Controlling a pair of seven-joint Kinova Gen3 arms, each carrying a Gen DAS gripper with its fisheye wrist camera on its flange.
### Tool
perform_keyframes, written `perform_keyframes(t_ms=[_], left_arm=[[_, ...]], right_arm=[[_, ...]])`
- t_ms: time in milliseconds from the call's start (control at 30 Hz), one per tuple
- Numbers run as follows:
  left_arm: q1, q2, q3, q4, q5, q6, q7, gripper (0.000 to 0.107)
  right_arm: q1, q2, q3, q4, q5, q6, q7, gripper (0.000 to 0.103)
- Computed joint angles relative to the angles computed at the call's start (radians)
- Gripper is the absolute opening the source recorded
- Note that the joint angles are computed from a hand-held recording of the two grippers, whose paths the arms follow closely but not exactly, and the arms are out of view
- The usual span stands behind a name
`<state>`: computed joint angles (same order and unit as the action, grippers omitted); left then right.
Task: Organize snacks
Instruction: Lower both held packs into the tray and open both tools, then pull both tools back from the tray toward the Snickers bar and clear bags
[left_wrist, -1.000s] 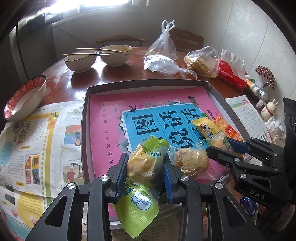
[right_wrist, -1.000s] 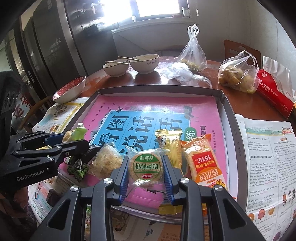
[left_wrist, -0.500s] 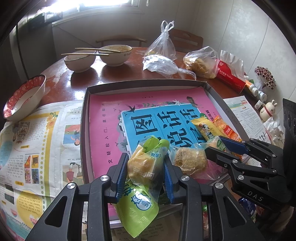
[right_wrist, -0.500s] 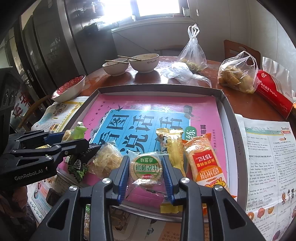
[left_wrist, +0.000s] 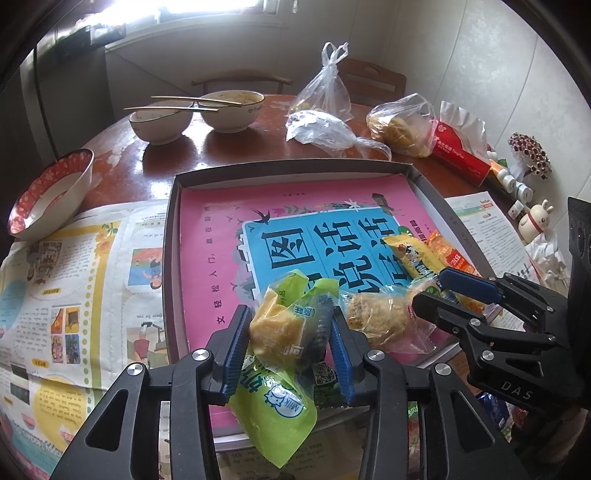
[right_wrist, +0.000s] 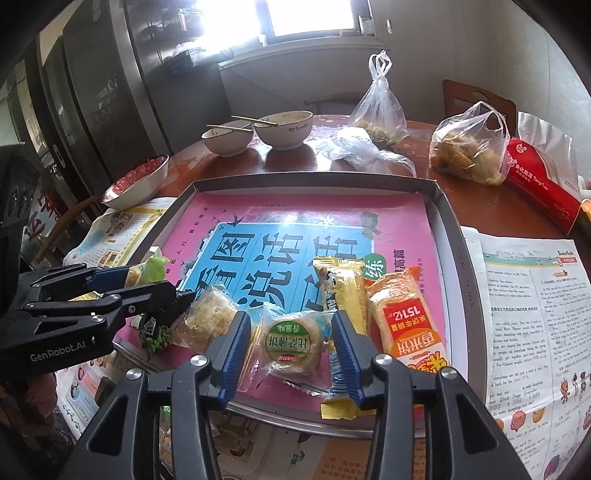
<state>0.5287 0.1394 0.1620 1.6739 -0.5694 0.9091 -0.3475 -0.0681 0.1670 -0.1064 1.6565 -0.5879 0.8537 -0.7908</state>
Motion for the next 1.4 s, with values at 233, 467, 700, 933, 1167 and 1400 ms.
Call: perform_keyframes(t_ms=[233, 467, 700, 933, 1167, 1400], left_arm=[[0.005, -0.001, 0.002, -0.004, -0.010, 0.010, 0.009, 0.051], [0.005, -0.007, 0.006, -0.004, -0.009, 0.009, 0.009, 0.053], [0.015, -0.011, 0.012, -0.005, -0.024, 0.019, 0.026, 0.055], [0.023, -0.021, 0.019, 0.000, -0.044, 0.027, 0.057, 0.058], [0.032, -0.033, 0.030, 0.007, -0.072, 0.037, 0.102, 0.060], [0.039, -0.045, 0.044, 0.011, -0.092, 0.054, 0.132, 0.060]], right_arm=[[0.010, -0.006, 0.004, 0.002, -0.016, 0.002, 0.008, 0.049], [0.011, -0.014, 0.009, 0.009, -0.023, -0.006, 0.006, 0.052], [0.019, -0.022, 0.012, 0.014, -0.041, -0.007, 0.017, 0.055], [0.025, -0.037, 0.019, 0.025, -0.063, -0.011, 0.034, 0.059], [0.033, -0.056, 0.029, 0.041, -0.098, -0.013, 0.066, 0.062], [0.036, -0.072, 0.039, 0.054, -0.123, -0.010, 0.092, 0.064]])
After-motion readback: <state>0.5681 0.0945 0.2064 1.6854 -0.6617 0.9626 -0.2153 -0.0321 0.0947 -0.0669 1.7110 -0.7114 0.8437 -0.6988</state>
